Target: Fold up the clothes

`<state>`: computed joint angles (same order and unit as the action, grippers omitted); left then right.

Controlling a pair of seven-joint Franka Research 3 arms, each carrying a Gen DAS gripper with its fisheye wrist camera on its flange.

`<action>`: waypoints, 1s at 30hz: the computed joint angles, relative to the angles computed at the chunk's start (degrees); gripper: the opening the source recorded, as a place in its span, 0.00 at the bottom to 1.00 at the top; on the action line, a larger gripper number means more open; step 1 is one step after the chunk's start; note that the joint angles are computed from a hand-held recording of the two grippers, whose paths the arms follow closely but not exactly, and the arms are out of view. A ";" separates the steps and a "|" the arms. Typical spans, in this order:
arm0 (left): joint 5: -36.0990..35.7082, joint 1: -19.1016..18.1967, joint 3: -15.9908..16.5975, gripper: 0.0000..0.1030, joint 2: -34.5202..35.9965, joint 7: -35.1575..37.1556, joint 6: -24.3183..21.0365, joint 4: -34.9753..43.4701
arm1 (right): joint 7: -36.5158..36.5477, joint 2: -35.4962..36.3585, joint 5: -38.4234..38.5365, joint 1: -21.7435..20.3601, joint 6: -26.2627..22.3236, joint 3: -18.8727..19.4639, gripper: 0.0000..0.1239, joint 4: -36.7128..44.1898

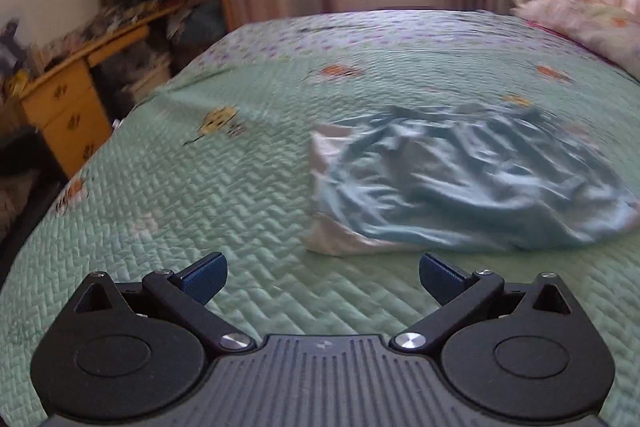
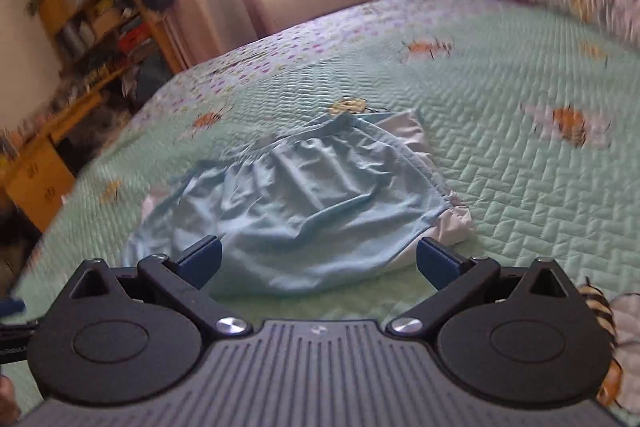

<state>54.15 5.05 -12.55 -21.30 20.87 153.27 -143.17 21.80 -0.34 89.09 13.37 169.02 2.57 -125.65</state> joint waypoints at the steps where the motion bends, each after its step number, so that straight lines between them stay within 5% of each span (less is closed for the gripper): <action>1: -0.66 0.73 1.03 0.98 1.75 0.41 -0.07 1.01 | 1.69 2.27 -0.64 -1.38 -3.71 -1.39 0.83 2.17; 7: -8.51 1.62 6.04 0.98 11.99 9.48 -1.56 8.12 | 15.97 16.02 -15.51 -7.24 -10.60 -2.37 0.83 14.15; 10: -15.84 2.18 9.06 0.98 16.17 13.33 5.38 9.57 | 20.53 22.21 -17.54 -10.87 -17.11 -1.01 0.83 20.92; 14: -28.78 4.09 11.66 0.98 21.25 15.88 20.53 8.81 | 21.40 28.44 -16.00 -16.02 -22.04 2.23 0.83 28.71; 17: -39.18 5.22 10.41 0.97 25.91 24.91 21.72 12.15 | 22.97 32.65 -19.56 -18.82 -28.33 3.63 0.83 34.86; 19: -50.81 9.35 4.71 0.98 28.64 40.69 22.19 14.54 | 23.80 35.53 -24.42 -19.33 -32.21 3.92 0.83 39.31; 21: -56.33 10.77 2.14 0.99 30.55 48.57 19.53 17.50 | 23.64 37.81 -29.18 -19.53 -35.65 4.37 0.83 43.28; 30: -74.23 13.95 -2.61 0.99 37.05 69.66 10.63 28.22 | 32.86 51.65 -36.36 -23.22 -55.01 8.17 0.83 65.60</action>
<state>-20.08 19.00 -15.15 15.76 90.53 163.90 -114.95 54.66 51.31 52.73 -9.85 114.00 10.74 -60.05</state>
